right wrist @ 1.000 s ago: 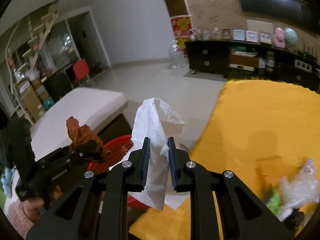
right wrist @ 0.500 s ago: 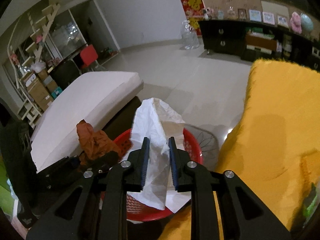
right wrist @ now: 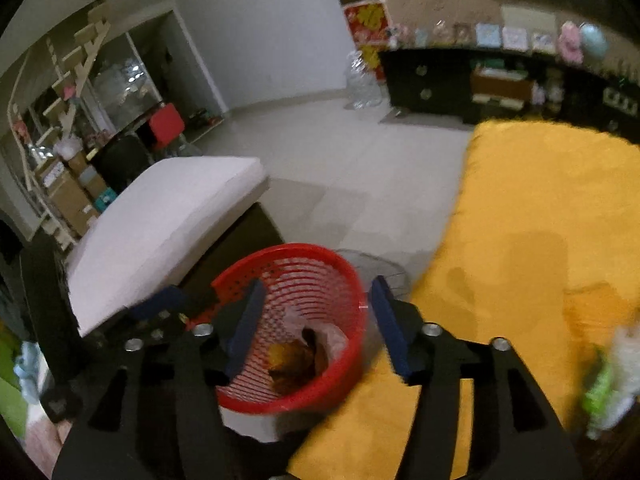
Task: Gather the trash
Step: 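Move both tools back over the trash on the table, then grasp the black plastic bag with the left tool and lift it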
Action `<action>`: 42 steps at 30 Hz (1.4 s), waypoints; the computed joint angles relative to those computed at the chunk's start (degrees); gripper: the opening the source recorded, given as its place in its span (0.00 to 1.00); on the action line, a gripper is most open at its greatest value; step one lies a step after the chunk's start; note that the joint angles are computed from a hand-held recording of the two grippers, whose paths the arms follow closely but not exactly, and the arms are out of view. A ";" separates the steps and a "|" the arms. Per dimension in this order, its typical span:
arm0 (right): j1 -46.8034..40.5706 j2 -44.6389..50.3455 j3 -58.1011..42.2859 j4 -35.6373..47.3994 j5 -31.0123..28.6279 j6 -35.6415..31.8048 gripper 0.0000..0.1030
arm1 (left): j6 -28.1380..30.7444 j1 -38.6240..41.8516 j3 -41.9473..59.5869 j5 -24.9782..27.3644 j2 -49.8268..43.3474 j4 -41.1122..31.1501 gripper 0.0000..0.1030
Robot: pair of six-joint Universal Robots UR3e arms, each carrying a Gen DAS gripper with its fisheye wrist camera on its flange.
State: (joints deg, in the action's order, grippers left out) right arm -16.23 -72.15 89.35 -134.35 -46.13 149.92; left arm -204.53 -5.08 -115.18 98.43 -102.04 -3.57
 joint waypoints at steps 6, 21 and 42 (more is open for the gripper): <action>-11.14 -9.81 13.75 -6.97 -0.22 -5.96 0.72 | 0.94 -3.61 2.87 2.99 -2.39 1.74 0.79; -42.29 -8.79 23.71 -26.00 -0.15 -5.87 0.79 | 3.51 -15.08 12.02 6.52 -10.25 -2.73 0.79; -38.38 8.01 -0.03 -16.85 -12.03 7.23 0.79 | 15.42 -21.57 49.34 -5.90 -27.94 -27.45 0.79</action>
State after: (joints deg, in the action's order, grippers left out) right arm -54.61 -64.14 89.32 -151.20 -58.15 157.15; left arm -189.11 -26.65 -65.84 92.53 -129.98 -31.02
